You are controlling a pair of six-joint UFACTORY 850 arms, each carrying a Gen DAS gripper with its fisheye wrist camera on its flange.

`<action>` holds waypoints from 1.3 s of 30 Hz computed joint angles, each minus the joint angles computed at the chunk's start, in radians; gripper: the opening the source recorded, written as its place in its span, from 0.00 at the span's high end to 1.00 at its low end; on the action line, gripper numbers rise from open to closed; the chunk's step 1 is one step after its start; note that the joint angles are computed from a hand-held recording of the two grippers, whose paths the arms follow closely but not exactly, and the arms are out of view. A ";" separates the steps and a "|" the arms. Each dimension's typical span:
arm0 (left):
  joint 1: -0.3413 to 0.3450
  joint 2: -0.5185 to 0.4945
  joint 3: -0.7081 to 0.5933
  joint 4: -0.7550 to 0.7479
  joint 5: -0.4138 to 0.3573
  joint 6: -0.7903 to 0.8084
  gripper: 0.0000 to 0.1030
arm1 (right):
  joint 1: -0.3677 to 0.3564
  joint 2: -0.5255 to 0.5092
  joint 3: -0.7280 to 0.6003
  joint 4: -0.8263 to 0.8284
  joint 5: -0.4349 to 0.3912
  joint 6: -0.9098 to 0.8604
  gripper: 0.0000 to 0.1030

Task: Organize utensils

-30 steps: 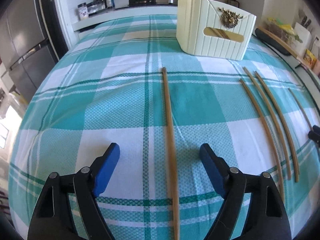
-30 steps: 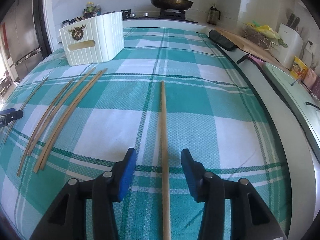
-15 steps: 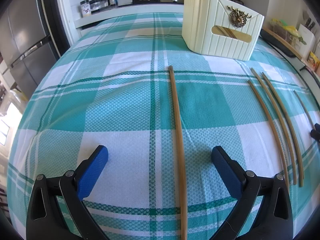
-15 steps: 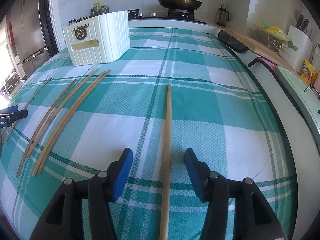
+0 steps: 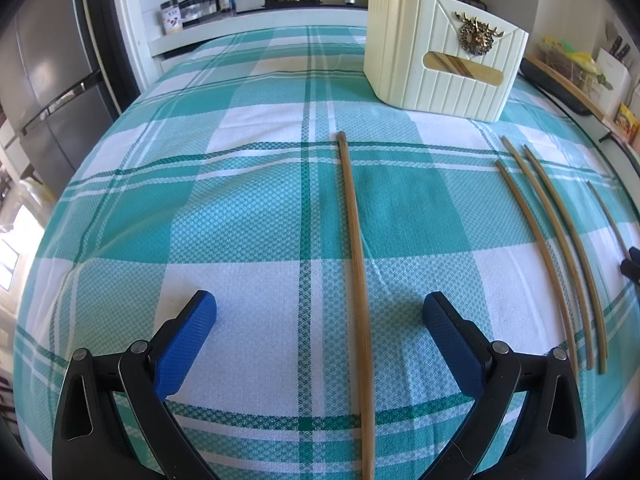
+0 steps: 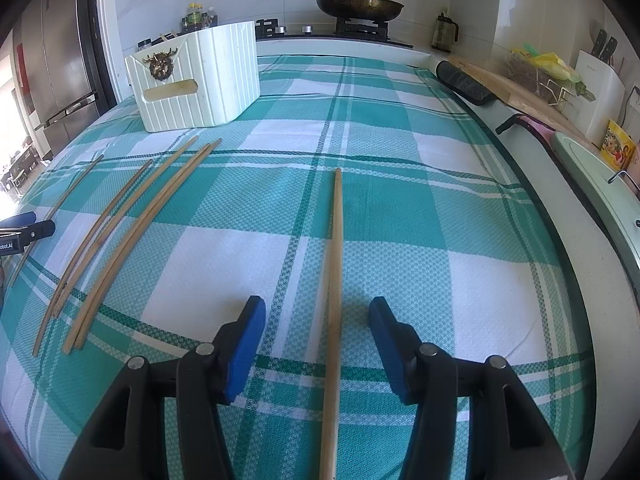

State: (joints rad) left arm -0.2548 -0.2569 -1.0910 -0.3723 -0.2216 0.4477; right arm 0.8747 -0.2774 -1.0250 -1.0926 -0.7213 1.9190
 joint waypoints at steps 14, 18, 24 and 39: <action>0.000 0.000 0.000 -0.006 -0.001 0.007 0.00 | 0.001 -0.001 -0.003 0.003 -0.001 -0.002 0.47; 0.008 0.000 -0.019 -0.002 -0.077 0.044 0.01 | -0.001 0.005 -0.001 0.014 0.005 -0.009 0.47; 0.029 -0.027 -0.095 -0.054 -0.223 0.213 0.01 | -0.040 0.047 -0.010 0.284 0.069 -0.309 0.47; -0.014 -0.291 -0.472 0.123 -0.392 0.007 0.59 | -0.220 -0.084 -0.209 0.523 0.096 -0.711 0.77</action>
State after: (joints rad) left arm -0.2685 -0.5474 -1.5625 -0.2490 -0.6133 0.4545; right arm 0.6550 -0.3616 -1.2345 -0.5693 -0.6255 1.2082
